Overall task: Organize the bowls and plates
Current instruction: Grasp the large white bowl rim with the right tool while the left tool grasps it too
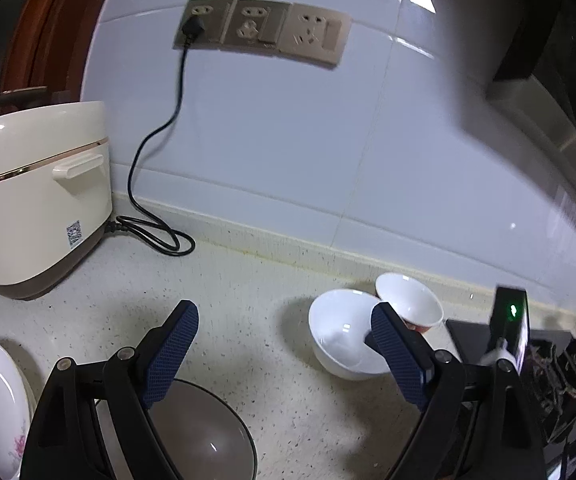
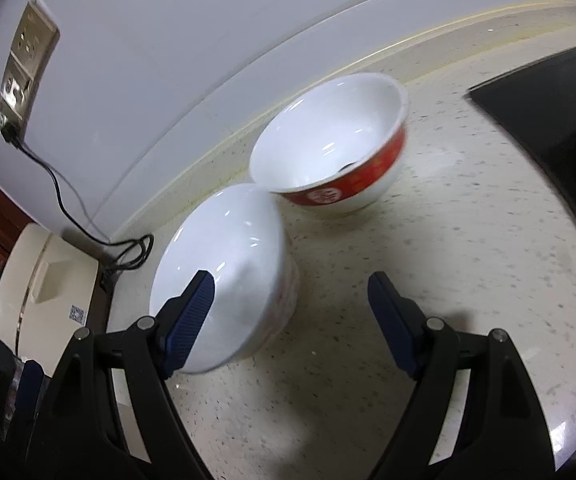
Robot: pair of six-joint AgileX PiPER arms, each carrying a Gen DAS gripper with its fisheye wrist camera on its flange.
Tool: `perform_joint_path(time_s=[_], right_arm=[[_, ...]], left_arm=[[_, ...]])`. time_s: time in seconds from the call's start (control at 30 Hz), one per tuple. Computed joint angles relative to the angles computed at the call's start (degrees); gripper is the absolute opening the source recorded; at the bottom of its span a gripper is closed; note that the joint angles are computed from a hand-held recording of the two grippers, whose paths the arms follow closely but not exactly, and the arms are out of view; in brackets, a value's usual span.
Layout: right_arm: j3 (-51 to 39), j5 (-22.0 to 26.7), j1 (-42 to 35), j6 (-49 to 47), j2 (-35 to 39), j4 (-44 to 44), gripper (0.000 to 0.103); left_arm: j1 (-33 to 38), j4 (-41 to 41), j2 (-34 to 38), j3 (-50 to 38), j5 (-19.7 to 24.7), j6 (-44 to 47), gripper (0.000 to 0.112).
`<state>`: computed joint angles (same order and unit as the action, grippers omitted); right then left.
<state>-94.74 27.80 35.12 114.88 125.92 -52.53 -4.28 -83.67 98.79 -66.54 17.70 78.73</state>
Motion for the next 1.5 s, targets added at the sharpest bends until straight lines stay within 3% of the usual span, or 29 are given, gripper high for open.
perform_joint_path(time_s=[0.1,0.13,0.2,0.27,0.33,0.47,0.6,0.73,0.83,0.9,0.97,1.07,1.2,1.4,1.5], right_arm=[[-5.0,0.9,-0.5,-9.1,2.7,6.9,0.081],[-6.7,1.3,-0.6,-12.4,3.6,9.5,0.076],[-10.2,4.3,-0.4,-19.5,5.1,14.1,0.064],[-11.5,6.1,-0.4,-23.3,5.6,17.3,0.044],[-8.5,2.4,-1.1,-24.3,4.2,20.4,0.031],[-3.1,0.0,-1.9,-28.3,0.8,24.7,0.024],[3.3,-1.8,-2.3,-39.0,-3.4,32.6,0.024],[10.8,-0.3,-0.5,-36.8,-8.5,29.7,0.033],[16.2,-0.5,0.7,-26.5,-12.0,21.3,0.040],[18.6,-2.0,0.3,-23.4,-13.4,19.6,0.040],[18.3,-0.4,0.6,-22.4,-13.5,19.1,0.040],[17.6,0.9,1.3,-21.3,-13.5,17.5,0.040],[16.4,4.1,1.8,-21.5,-13.1,18.1,0.043],[17.4,3.5,2.0,-20.6,-13.8,16.9,0.043],[17.5,3.6,2.0,-20.8,-14.0,17.1,0.043]], left_arm=[[-0.7,3.2,0.2,-0.4,-0.7,-2.1,0.089],[-0.6,3.2,0.2,-0.3,-0.6,-2.0,0.089],[-0.4,4.8,0.5,-0.7,-0.1,-3.4,0.089],[-0.3,8.0,1.1,-1.5,0.6,-6.5,0.089],[-0.3,10.2,1.6,-2.1,0.8,-8.7,0.089],[0.0,15.5,3.3,-4.1,2.6,-13.7,0.089],[0.1,22.3,5.6,-6.8,6.8,-19.4,0.089],[-0.2,30.5,9.3,-11.7,16.1,-26.7,0.089],[-2.4,32.5,9.0,-10.4,14.6,-25.7,0.089],[-3.3,31.8,8.6,-9.2,14.4,-24.0,0.089],[-4.5,32.6,8.6,-8.2,13.2,-23.6,0.089],[-7.4,35.6,8.0,-5.6,6.4,-23.9,0.089],[-7.7,39.0,9.3,-6.5,5.6,-26.2,0.089],[-8.5,38.6,8.9,-5.8,7.0,-23.8,0.086],[-9.7,38.6,8.0,-3.9,4.3,-22.2,0.085]])
